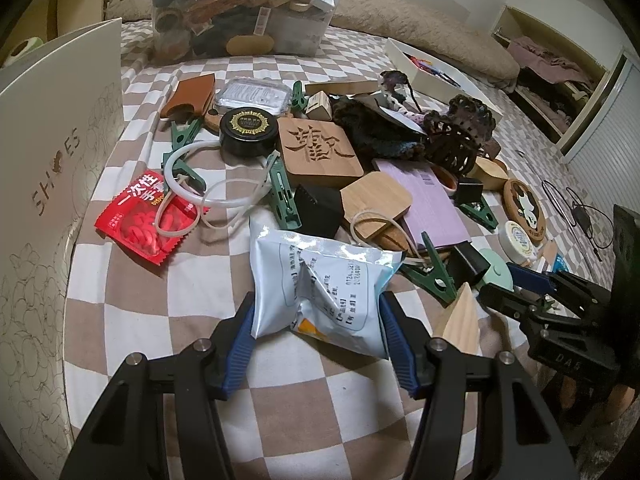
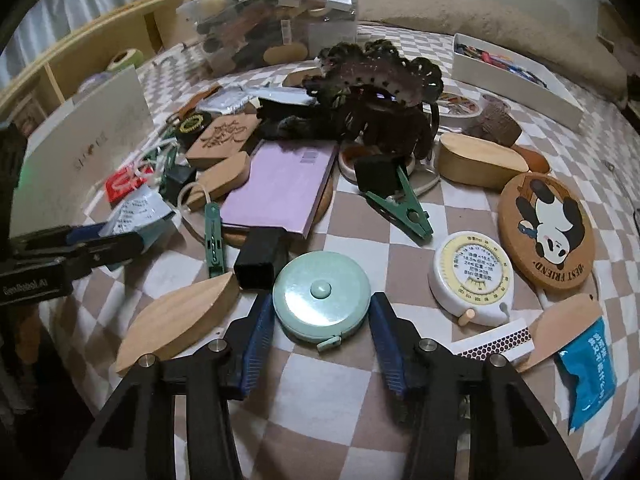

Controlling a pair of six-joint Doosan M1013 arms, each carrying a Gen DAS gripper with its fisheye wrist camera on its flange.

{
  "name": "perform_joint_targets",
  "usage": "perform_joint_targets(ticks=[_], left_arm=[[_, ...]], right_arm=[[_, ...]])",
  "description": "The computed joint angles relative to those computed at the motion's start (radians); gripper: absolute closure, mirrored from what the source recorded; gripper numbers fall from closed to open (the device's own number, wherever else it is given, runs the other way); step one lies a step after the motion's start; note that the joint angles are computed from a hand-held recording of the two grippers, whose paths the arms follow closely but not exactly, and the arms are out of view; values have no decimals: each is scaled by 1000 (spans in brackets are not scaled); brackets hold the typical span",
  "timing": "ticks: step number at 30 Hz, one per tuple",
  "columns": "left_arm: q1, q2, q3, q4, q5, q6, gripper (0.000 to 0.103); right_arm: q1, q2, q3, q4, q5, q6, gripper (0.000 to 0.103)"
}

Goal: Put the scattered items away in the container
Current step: 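Lift the held sachet and tape measure up off the bed with both tools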

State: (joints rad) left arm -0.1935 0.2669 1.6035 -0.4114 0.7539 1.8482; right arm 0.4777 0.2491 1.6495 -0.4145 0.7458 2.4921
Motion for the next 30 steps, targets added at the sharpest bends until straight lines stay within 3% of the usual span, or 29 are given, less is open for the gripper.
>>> perform_joint_targets(ticks=[24,30], left_arm=[[13,-46,30,-109,-76,72,44],[14,-67,35,-155,-96,110,44]], right_arm=[[8,-54,44,-152,-99,207,53],[24,-64,37,-232,-86,288,53]])
